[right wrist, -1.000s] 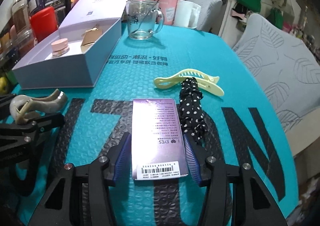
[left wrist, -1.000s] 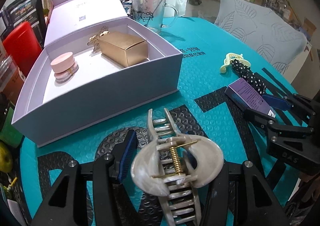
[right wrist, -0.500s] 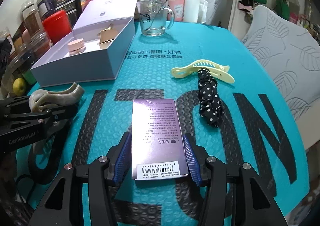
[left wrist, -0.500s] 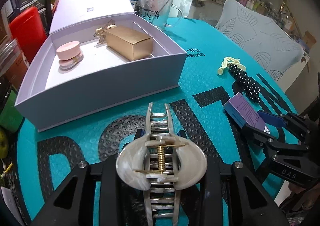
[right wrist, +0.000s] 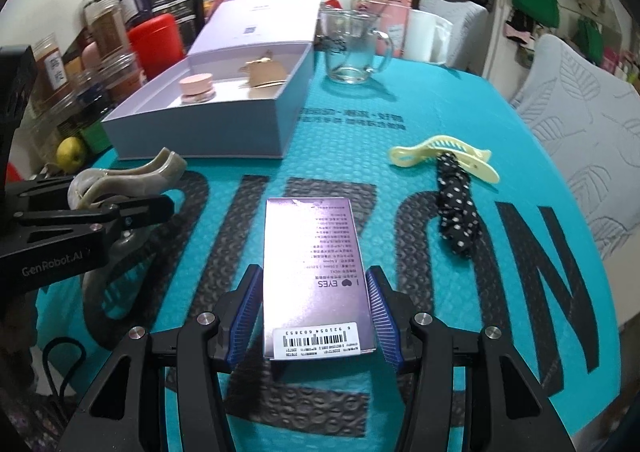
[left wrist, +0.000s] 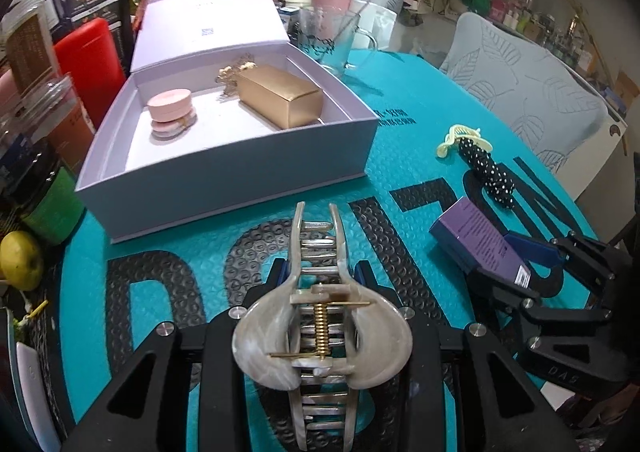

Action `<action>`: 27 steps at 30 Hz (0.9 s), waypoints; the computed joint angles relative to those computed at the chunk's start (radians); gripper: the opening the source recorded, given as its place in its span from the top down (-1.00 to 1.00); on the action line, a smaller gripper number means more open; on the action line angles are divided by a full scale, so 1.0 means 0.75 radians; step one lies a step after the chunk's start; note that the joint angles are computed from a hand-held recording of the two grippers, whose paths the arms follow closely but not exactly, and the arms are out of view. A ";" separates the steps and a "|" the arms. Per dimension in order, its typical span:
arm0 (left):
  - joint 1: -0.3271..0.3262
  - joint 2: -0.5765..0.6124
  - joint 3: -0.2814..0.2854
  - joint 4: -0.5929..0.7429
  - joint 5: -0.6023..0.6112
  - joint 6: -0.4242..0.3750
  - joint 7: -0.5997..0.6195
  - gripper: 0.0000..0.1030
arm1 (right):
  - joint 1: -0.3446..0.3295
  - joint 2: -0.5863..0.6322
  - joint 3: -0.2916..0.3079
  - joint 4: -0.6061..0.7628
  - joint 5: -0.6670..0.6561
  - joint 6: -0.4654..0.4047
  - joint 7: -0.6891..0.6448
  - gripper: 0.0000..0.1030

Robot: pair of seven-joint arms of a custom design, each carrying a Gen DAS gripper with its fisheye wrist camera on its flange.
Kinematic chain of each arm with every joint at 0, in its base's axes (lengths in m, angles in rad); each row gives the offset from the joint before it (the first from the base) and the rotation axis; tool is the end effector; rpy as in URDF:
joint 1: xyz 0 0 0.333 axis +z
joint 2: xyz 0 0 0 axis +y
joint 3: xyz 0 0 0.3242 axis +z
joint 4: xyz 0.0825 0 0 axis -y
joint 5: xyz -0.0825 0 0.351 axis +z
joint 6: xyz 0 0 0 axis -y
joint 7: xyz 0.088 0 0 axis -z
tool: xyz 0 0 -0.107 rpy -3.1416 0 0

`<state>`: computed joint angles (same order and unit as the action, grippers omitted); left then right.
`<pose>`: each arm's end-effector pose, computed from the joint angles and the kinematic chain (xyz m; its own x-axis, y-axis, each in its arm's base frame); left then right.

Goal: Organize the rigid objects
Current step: 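Carry the claw clip and purple box with both tools toward the lavender box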

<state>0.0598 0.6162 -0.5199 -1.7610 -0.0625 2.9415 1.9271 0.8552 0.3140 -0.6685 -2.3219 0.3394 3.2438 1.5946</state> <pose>0.6440 -0.2442 0.3530 -0.5796 -0.8060 0.1198 -0.6742 0.3918 -0.6261 0.5438 0.0857 0.3500 -0.0912 -0.9958 -0.0112 -0.7607 0.0769 -0.6446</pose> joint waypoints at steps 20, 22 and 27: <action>0.030 -0.037 -0.003 0.025 0.071 0.074 -0.082 0.35 | -0.093 -0.033 0.127 0.094 -0.083 -0.003 -0.134 -0.01; 0.025 -0.032 0.002 0.042 0.066 0.057 -0.086 0.35 | -0.153 -0.040 0.183 0.110 -0.103 -0.014 -0.143 -0.01; 0.000 -0.022 0.027 0.089 0.065 0.038 -0.090 0.35 | -0.337 -0.059 0.358 0.147 -0.158 -0.021 -0.159 -0.01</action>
